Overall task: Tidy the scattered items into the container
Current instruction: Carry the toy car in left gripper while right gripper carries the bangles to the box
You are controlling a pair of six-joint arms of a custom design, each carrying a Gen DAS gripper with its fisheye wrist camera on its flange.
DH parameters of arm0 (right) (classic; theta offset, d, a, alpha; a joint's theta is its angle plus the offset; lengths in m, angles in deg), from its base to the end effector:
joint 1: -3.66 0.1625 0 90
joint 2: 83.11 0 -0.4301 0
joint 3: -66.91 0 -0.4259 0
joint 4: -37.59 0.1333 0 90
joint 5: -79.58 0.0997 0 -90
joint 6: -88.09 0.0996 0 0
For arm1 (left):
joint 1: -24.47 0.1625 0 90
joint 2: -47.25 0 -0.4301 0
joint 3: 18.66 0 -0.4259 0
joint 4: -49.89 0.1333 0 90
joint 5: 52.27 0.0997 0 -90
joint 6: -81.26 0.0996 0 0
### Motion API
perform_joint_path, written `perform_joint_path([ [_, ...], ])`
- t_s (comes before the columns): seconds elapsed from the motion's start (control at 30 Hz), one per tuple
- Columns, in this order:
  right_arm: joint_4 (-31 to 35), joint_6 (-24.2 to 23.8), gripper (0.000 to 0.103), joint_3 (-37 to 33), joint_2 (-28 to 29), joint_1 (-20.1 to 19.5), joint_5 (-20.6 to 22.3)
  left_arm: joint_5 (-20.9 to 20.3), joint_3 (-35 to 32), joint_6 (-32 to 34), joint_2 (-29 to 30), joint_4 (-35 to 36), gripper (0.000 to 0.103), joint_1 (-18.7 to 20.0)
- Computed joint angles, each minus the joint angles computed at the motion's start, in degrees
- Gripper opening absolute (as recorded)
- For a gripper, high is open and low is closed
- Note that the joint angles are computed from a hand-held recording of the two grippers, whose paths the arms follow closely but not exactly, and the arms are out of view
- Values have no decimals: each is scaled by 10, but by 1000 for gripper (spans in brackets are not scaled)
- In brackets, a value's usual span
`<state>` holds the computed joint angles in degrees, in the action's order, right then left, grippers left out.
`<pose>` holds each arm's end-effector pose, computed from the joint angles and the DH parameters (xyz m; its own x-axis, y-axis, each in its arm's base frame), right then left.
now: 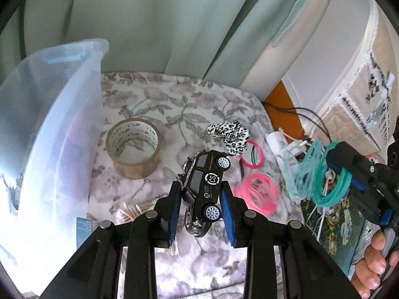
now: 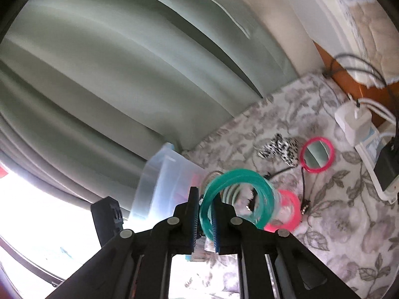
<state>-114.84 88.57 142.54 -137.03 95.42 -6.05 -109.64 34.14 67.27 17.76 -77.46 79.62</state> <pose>0.1651 -0.7846 0.3423 -0.9953 -0.0740 -0.0632 -0.0149 0.7582 -0.6519 -0.3509 -0.8312 0.1485 -0.8772 0.1703 -0.4489 0.3528 0.8629 -0.3619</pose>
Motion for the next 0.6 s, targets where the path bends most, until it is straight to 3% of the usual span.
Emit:
perform_joint_path([
  [0.6,-43,-55,11,16,-16,60,-7,1,134,41,-108,-167,32,-27],
])
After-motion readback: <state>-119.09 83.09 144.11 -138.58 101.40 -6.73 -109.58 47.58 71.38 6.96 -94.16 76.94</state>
